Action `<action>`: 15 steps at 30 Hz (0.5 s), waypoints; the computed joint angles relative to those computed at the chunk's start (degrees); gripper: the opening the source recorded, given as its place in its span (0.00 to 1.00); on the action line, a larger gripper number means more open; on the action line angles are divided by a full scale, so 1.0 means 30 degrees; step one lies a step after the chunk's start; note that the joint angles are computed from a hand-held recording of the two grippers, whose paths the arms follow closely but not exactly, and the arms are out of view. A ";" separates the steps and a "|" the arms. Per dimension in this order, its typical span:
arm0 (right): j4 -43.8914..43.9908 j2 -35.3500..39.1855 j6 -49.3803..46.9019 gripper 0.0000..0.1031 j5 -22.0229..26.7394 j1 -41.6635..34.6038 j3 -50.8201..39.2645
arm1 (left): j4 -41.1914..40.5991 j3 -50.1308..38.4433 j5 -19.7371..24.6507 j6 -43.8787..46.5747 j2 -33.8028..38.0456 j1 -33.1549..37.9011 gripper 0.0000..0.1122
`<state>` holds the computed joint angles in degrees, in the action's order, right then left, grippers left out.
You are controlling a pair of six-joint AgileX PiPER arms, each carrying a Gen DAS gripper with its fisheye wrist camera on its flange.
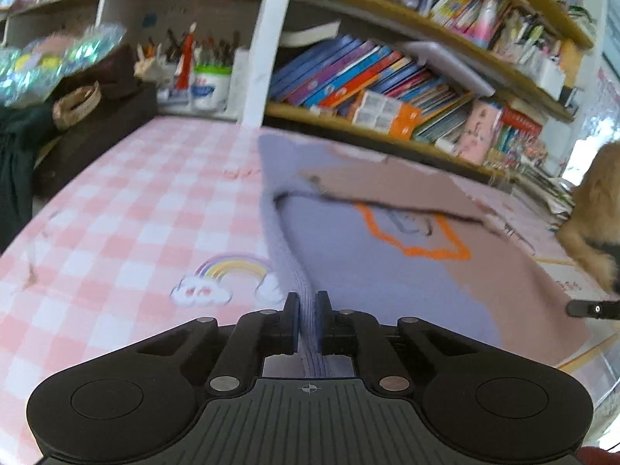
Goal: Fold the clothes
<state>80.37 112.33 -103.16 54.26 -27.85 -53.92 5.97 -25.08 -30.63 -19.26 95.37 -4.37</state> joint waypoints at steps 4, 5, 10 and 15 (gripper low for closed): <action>-0.1018 0.0791 0.1791 0.15 0.0241 -0.0288 -0.0824 | 0.2785 0.0128 0.0138 -0.2383 0.0206 0.1007 0.14; -0.1209 0.1001 0.2193 0.15 0.0396 -0.0380 -0.1036 | 0.3279 0.0123 0.0149 -0.2805 0.0274 0.1181 0.14; -0.1371 0.2207 0.3570 0.18 0.1345 -0.0265 -0.2222 | 0.4888 -0.0250 -0.0334 -0.4500 0.0827 0.1651 0.16; -0.1794 0.2672 0.4202 0.17 0.1831 0.0144 -0.3015 | 0.5467 -0.0586 -0.0811 -0.5004 0.1324 0.1797 0.15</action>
<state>74.99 120.34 -90.55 59.75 -27.42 -62.96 22.37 -26.84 -33.06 -34.27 99.34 1.02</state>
